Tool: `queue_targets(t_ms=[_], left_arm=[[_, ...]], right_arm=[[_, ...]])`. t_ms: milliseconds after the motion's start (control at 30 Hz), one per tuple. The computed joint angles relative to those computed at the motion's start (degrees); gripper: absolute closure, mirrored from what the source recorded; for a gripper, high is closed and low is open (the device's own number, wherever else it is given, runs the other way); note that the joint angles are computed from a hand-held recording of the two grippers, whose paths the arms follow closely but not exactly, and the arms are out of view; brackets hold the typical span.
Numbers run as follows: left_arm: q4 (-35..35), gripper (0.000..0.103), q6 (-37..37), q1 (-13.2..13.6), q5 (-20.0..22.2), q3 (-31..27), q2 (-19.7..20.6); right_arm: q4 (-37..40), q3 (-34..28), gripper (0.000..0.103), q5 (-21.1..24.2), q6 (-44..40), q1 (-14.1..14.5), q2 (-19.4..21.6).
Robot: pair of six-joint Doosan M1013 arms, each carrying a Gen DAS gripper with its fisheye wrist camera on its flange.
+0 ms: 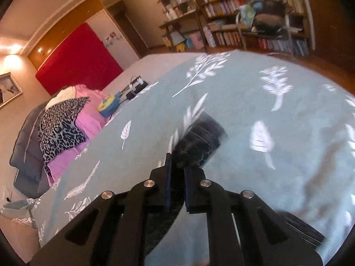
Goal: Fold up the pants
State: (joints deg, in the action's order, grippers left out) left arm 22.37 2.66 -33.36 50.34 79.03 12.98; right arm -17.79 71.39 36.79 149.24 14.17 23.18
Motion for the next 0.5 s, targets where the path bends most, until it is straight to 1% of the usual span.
queue_targets(t_ms=[67,167,233,367,467,500], left_arm=[[-0.70,0.092,0.26,-0.16,-0.65,1.47,-1.00],[-2.02,0.092,0.50,-0.67,-0.75,3.87,-2.31],[-3.85,0.092,1.20,-0.95,-0.73,5.50,-2.93],[-6.41,0.092,2.63,-1.31,-0.95,8.05,-3.50],[-7.17,0.092,2.92,-1.33,-0.89,9.27,-3.59],[-7.67,0.092,3.41,-1.30,-0.52,9.43,-3.48]], right_arm=[[-0.31,3.60,0.094,-0.83,1.16,0.05,-2.67],[-0.51,10.33,0.094,-0.01,2.73,0.51,-6.99],[0.11,15.06,0.094,1.52,4.31,0.82,-9.47],[0.00,20.20,0.094,1.49,8.36,1.14,-11.26],[0.51,23.10,0.094,-1.09,11.14,1.00,-12.36],[1.80,24.14,0.088,-2.77,11.49,0.63,-12.76]])
